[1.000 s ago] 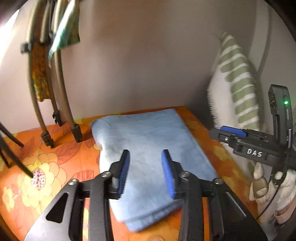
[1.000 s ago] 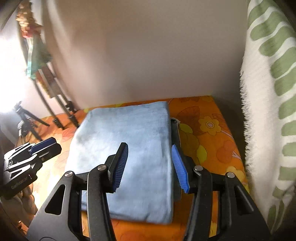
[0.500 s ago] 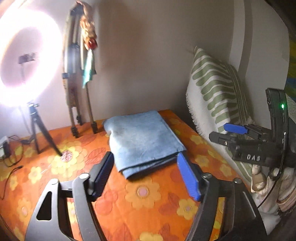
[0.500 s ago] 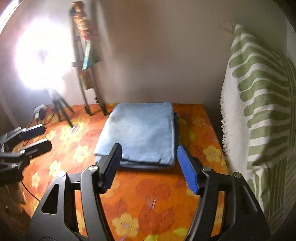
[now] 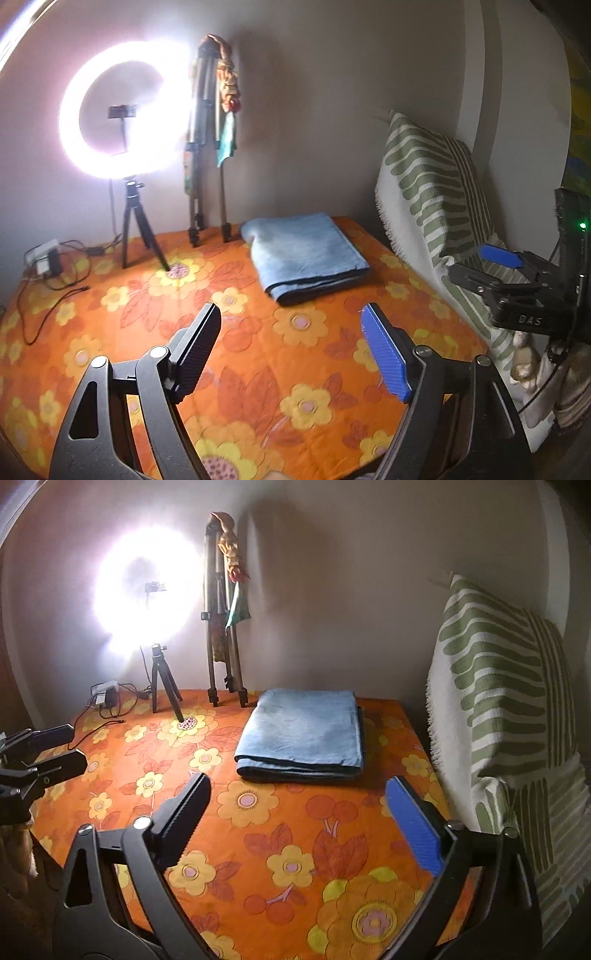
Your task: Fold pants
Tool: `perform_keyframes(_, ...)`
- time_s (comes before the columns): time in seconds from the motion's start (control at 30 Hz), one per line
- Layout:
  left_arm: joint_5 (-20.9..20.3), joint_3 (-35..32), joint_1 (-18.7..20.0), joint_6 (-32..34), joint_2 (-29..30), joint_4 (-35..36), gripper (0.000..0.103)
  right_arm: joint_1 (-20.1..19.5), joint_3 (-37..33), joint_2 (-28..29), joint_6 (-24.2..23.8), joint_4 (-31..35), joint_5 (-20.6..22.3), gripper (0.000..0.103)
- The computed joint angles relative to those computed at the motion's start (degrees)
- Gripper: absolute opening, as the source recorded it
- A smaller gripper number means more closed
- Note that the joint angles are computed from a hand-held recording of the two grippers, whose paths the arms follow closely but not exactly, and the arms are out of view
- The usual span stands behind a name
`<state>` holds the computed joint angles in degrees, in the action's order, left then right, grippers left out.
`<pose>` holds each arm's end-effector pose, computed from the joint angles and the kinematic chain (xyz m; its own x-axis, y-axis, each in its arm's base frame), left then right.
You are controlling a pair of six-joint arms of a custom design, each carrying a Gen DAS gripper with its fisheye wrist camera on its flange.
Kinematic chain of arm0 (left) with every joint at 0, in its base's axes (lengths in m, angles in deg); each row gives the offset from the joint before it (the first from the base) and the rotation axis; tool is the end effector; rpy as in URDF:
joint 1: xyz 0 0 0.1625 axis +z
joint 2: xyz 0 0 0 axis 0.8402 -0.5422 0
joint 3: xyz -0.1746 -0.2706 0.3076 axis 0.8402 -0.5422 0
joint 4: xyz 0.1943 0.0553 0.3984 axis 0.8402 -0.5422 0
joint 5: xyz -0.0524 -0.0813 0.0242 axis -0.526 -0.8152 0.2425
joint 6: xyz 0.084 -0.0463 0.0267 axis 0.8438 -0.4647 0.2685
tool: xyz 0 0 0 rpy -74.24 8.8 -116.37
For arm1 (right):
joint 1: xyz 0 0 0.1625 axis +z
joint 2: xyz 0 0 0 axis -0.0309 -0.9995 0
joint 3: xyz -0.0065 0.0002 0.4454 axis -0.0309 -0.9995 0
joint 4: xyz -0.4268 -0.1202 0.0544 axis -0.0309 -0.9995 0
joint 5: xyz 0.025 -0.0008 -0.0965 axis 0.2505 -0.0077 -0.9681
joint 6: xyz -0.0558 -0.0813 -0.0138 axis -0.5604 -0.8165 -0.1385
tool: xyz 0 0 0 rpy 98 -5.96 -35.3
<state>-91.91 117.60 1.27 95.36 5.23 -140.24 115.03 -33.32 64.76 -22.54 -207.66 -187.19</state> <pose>-0.3374 -0.8504 0.3207 -0.5634 0.7018 -0.4359 0.8242 0.4415 -0.3545 0.3834 -0.7801 0.2531 -0.5929 0.3934 0.7026 -0.4658 0.5442 -0.6978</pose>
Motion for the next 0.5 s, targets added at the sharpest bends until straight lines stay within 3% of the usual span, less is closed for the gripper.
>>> perform_keyframes(0.37,1.2,11.4,-0.5,2.0,-6.9,-8.7,0.082,2.2,3.6,1.0,-5.0,-11.6,-4.7,0.103)
perform_keyframes(0.5,1.8,12.9,-0.5,1.7,-7.8,-8.9,0.082,2.2,6.6,-0.5,-0.9,-10.9,-4.6,0.103)
